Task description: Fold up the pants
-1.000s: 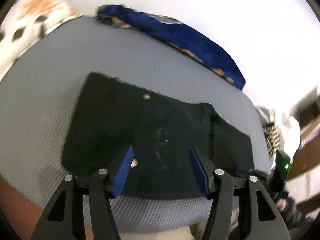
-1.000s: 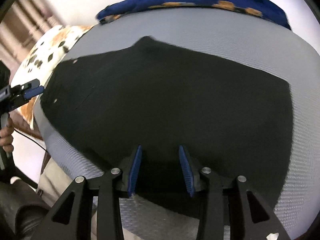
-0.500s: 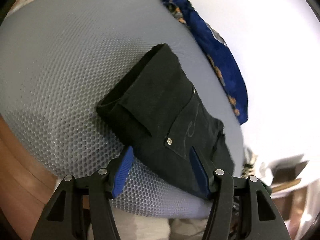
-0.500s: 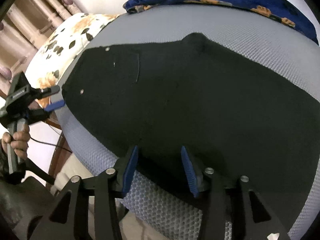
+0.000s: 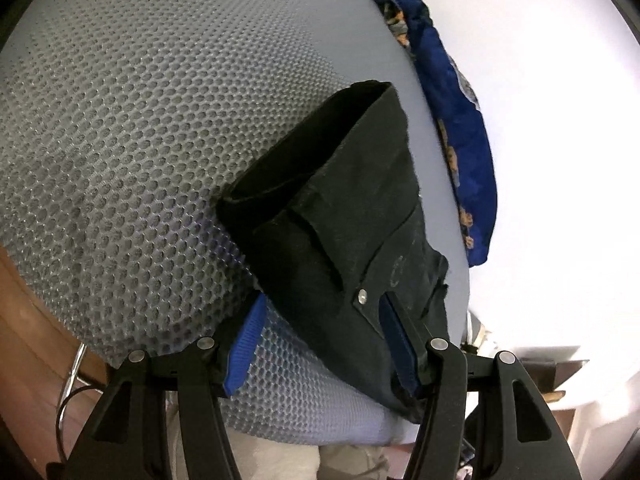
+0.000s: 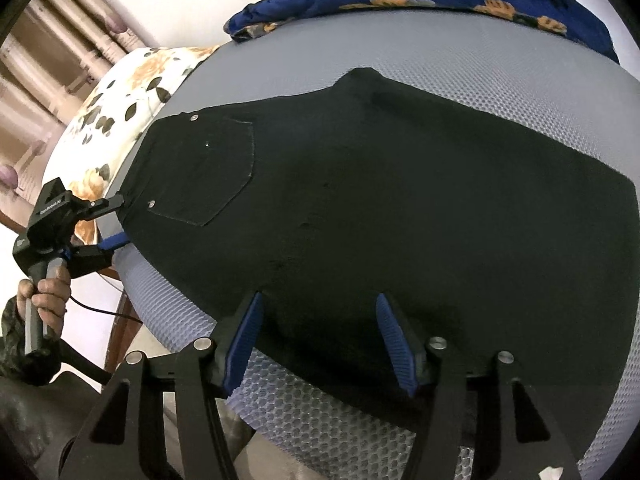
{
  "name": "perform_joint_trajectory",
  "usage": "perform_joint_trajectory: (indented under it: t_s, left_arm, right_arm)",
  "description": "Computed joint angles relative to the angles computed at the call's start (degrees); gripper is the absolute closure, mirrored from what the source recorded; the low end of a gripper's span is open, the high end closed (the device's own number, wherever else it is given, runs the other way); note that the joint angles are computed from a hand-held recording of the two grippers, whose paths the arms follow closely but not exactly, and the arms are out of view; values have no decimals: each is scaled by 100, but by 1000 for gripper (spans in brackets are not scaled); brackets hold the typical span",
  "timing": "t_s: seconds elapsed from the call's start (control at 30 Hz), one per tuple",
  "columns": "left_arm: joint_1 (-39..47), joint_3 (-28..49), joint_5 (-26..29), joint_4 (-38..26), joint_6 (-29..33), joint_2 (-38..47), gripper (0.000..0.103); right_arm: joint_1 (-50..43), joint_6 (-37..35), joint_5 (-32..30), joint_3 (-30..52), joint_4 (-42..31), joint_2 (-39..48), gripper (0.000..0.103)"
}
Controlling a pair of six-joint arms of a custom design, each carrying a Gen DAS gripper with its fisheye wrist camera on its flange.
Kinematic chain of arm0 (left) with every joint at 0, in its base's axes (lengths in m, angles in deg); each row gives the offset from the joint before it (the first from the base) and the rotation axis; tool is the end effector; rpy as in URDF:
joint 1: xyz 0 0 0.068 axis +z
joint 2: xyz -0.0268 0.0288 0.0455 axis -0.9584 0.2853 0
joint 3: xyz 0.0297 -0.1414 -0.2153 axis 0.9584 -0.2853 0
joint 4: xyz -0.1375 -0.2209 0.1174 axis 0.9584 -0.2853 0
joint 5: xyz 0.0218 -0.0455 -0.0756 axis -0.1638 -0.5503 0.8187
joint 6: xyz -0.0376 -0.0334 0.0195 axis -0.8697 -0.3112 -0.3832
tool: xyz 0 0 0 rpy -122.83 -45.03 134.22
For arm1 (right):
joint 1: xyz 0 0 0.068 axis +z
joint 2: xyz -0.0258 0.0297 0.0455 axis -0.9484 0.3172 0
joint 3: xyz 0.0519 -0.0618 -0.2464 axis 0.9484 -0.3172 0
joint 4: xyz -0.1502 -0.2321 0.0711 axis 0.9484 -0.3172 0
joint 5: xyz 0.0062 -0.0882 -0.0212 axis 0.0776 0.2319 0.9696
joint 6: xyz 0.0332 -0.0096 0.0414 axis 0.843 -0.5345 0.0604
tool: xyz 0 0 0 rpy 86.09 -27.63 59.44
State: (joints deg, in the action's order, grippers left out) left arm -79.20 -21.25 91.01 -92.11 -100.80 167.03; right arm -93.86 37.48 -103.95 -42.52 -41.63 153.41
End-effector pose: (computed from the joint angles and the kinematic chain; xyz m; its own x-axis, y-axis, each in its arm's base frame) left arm 0.3642 -0.0613 0.1085 -0.9516 -0.3071 -0.0103 -0.1973 0.6363 -0.7458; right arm 0.2084 -0.0675 0.1108 -0.8998 0.1866 -0.3944 0.0248 0.9244 0.3806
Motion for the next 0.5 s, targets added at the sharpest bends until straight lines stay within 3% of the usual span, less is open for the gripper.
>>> perform_joint_trajectory:
  t_s: [0.23, 0.5]
  left_arm:
    - [51, 974, 413, -351, 169, 901, 44]
    - [54, 1029, 468, -300, 493, 967, 44]
  right_arm:
    - [-77, -67, -76, -14, 76, 83, 46]
    - [-36, 13, -136, -110, 159, 22, 43]
